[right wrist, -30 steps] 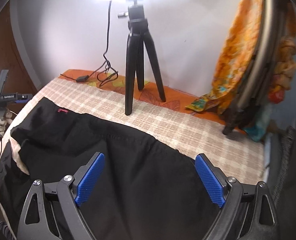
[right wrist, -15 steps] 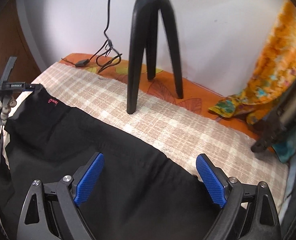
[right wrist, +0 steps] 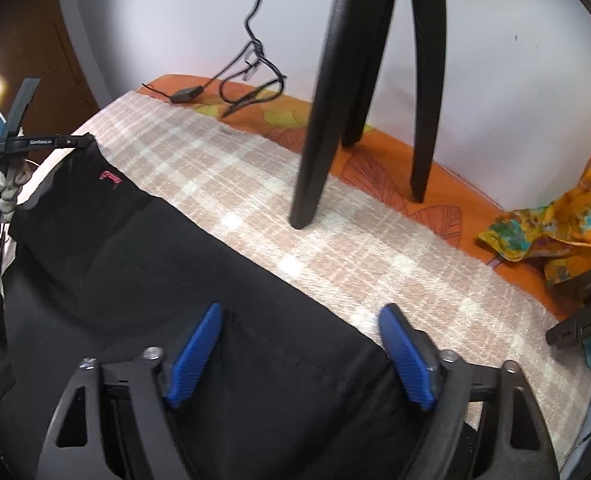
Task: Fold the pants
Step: 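Lower both grippers onto the trouser legs and close them on the hems, then lift the hems with both grippers and fold them toward the waistband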
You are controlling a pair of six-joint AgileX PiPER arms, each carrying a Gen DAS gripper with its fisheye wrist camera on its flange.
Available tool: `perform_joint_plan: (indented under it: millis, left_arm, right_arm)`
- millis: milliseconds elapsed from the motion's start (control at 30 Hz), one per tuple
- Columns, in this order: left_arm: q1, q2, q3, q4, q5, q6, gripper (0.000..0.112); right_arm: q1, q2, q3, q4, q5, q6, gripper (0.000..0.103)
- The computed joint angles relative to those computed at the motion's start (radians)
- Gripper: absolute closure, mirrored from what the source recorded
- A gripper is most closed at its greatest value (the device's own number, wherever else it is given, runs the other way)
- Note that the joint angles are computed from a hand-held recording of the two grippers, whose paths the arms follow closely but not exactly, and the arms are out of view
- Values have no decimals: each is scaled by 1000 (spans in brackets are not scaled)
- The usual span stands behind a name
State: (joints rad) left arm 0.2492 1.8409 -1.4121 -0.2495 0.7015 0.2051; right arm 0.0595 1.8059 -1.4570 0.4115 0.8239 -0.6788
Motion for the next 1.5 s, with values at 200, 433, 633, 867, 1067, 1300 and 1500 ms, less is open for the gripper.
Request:
perform_joint_plan:
  millis: [200, 433, 633, 867, 1067, 1300, 1500]
  left_arm:
    - [12, -57, 75, -72, -51, 73, 105]
    - [35, -170, 151, -164, -56, 166, 106]
    - [83, -273, 162, -218, 4, 237, 106]
    - [200, -433, 228, -340, 97, 376, 106]
    - [292, -557, 309, -398, 174, 454, 106]
    - [443, -690, 372, -469, 310, 553, 106]
    - [638, -802, 440, -530, 461, 671, 106]
  right_arm:
    - [-24, -20, 14, 86, 60, -62, 67]
    - [-21, -120, 81, 115, 58, -82, 92]
    - [-47, -261, 136, 176, 99, -98, 95]
    - [-62, -465, 186, 186, 183, -91, 96]
    - [-13, -611, 261, 133, 197, -47, 97]
    - [13, -767, 326, 92, 246, 2, 97]
    - [107, -920, 388, 7, 284, 92, 97]
